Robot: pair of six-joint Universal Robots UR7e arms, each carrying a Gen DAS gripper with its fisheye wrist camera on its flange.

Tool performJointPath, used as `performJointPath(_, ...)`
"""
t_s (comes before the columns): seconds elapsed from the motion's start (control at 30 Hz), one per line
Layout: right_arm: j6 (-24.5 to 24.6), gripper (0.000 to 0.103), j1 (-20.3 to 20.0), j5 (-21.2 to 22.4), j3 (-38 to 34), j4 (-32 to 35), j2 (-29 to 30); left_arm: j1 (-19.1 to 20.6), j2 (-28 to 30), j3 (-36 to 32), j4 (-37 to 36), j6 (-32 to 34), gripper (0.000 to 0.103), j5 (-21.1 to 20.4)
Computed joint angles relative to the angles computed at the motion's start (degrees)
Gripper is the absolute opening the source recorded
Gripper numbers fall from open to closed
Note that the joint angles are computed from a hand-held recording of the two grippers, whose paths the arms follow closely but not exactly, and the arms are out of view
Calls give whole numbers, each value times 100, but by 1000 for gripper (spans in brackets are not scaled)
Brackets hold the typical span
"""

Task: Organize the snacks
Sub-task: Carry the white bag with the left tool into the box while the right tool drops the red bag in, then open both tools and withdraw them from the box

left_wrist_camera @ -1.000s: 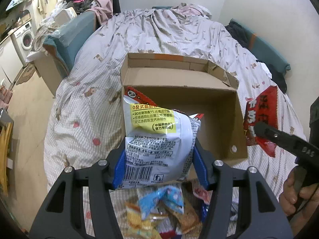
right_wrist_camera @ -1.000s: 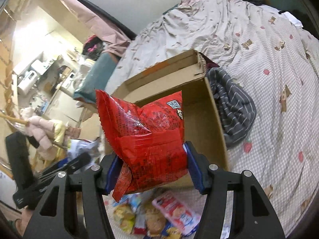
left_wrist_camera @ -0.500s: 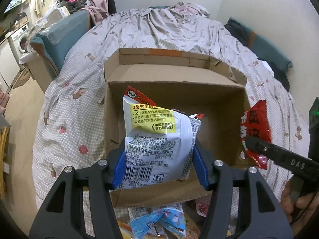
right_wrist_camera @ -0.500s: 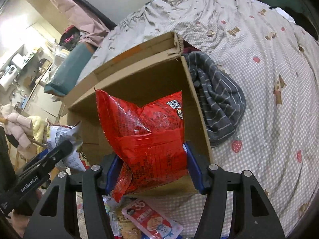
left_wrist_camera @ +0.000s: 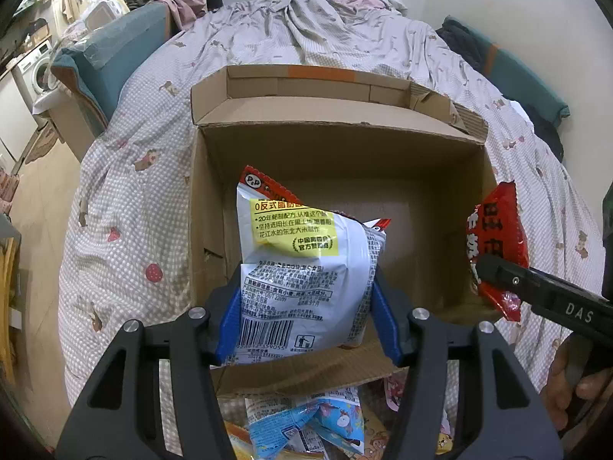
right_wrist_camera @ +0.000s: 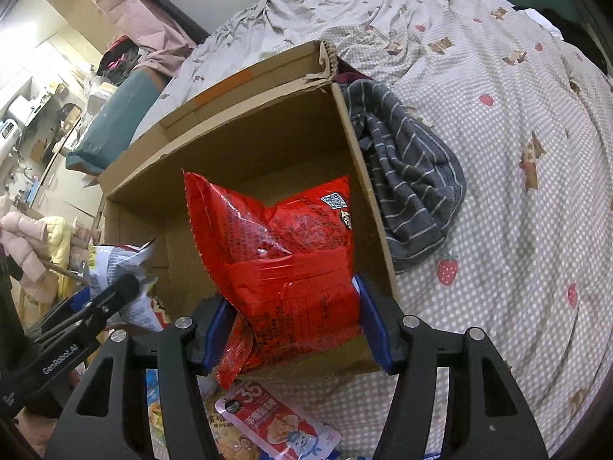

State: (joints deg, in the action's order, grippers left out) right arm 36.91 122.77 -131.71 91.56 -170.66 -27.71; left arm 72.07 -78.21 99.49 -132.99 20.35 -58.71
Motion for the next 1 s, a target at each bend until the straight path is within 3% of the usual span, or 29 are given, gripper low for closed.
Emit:
performJointPath(0.2,-103,64,-35,244,-62,39,27,-6,15,-2,-25,5,56,11)
performJointPath(0.27,-181,69,-56,463,-18,-171,16,-7,10,11,-60,4,56,39)
performJointPath(0.3,-269,77,-60,539,9,-342,22,-13,-1,18,-52,6,57,49)
performJointPath(0.33,-364,82,-37,531,19,-502,31,-7,-12,12,-20,21,60,28)
performJointPath(0.4,-479,85,3,446,14,-635,37,-6,-49,19,-6,50,70,2)
performJointPath(0.47,-500,86,1,451,60,-717,11,-4,-97,47,-58,62,87,-51)
performJointPath(0.5,-473,86,-2,464,87,-736,-1,-7,-115,62,-84,52,89,-57)
performJointPath(1.0,-291,86,40,410,224,-700,-96,-92,-359,311,-486,346,89,-13)
